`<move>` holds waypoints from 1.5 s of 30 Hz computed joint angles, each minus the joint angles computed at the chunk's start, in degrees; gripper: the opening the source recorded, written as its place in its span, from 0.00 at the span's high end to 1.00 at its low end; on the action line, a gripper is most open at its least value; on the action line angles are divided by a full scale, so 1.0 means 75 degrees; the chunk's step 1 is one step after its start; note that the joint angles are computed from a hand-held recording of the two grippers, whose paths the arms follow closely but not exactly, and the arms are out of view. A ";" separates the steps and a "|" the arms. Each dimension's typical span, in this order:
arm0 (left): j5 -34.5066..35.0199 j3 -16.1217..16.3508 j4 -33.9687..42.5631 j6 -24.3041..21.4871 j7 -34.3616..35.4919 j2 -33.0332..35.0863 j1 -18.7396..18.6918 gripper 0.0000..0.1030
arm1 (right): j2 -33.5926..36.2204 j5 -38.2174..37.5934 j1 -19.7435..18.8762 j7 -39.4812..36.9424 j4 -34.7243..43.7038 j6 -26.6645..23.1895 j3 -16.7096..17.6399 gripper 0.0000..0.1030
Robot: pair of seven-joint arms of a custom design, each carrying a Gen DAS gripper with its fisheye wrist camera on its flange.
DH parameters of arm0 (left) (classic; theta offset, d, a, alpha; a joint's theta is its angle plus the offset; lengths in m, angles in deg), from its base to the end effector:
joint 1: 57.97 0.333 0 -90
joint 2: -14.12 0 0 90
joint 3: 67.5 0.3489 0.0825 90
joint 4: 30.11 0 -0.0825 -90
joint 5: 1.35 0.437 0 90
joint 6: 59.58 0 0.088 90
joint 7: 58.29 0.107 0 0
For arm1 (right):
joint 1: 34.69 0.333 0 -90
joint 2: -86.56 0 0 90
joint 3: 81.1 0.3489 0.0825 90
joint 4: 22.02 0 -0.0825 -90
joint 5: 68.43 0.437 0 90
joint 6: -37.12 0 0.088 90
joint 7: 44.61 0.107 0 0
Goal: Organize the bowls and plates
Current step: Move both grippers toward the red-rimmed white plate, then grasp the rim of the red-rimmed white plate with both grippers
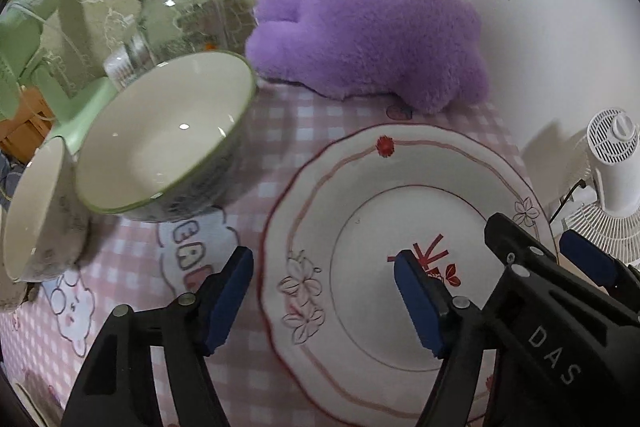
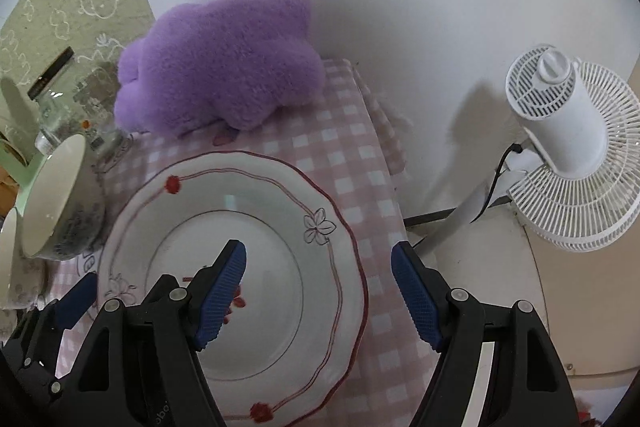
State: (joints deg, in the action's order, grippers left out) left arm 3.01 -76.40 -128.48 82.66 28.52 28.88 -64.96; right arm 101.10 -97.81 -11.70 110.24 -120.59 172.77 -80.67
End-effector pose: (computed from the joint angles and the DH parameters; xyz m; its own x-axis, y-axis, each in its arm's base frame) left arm 0.7062 -0.1905 0.5049 -0.2507 -0.9681 -0.0034 -0.8435 0.2202 -0.4899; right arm 0.6675 0.2823 0.4907 -0.3890 -0.9178 -0.0800 -0.7606 0.3689 -0.5342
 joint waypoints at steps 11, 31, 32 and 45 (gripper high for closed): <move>-0.0030 -0.0010 0.0018 0.0001 0.0188 0.0025 0.0024 0.44 | 0.0178 0.0500 -0.0066 -0.0440 0.0033 0.0346 -0.0014 0.43; -0.0724 0.0227 -0.1971 -0.0438 0.1338 -0.1832 0.0618 0.43 | -0.0513 0.0988 0.0353 -0.0488 -0.0589 -0.0180 0.0537 0.44; -0.0767 0.0255 -0.2108 -0.0454 0.1394 -0.1962 0.0656 0.44 | -0.0542 0.0999 0.0398 -0.0494 -0.0608 -0.0213 0.0577 0.44; -0.0810 0.0525 -0.3494 -0.0889 0.1627 -0.3342 0.0987 0.44 | -0.0860 0.1388 0.0871 -0.0576 -0.0925 -0.0556 0.0994 0.44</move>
